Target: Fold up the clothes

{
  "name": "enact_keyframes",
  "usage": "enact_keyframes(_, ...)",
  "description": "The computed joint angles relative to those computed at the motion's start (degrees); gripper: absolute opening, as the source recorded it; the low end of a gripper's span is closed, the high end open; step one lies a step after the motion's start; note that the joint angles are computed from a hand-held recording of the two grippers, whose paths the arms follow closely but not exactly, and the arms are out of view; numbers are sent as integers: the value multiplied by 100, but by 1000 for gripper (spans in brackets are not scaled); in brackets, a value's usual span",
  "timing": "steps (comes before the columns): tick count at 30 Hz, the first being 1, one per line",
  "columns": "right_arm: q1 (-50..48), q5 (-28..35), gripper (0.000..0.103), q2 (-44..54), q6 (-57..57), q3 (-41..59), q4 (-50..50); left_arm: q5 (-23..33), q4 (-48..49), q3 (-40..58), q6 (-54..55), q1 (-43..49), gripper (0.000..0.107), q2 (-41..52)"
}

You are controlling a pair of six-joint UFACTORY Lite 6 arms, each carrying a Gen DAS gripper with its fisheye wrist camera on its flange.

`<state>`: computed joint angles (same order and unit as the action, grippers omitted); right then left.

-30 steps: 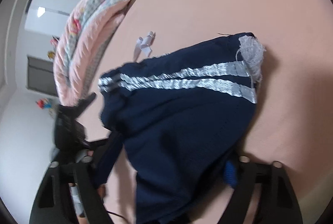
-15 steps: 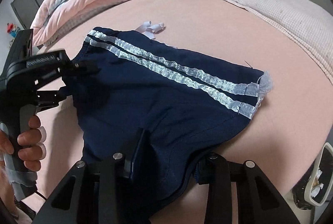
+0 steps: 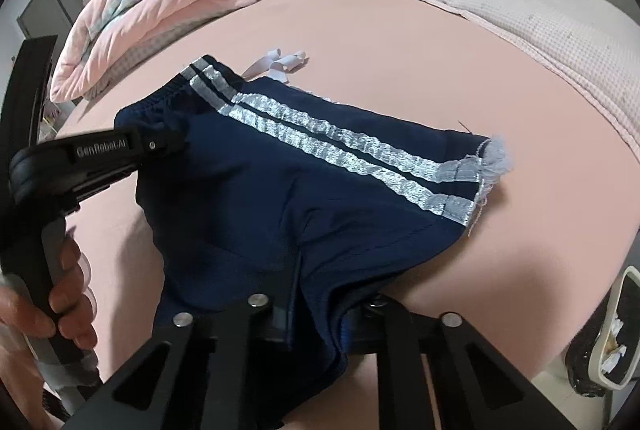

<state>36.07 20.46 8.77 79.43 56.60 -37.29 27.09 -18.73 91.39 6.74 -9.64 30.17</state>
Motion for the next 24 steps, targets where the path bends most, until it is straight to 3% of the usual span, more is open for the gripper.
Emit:
enact_keyframes(3, 11, 186, 8, 43, -271, 160, 150, -64, -389, -267, 162, 145, 9, -219)
enact_keyframes(6, 119, 501, 7, 125, -280, 345, -36, 74, -1692, -579, 1049, 486, 9, -469)
enact_keyframes(9, -2, 244, 7, -166, -751, 174, 435, 103, -2417, -639, 1548, 690, 9, -532)
enact_keyframes(13, -190, 120, 7, -263, -1385, 259, 962, 262, -2494, -600, 1413, 840, 9, -536)
enact_keyframes(24, -51, 261, 7, -232, -2370, 526, 1508, 357, -3574, -2090, 2495, 1635, 9, -1708)
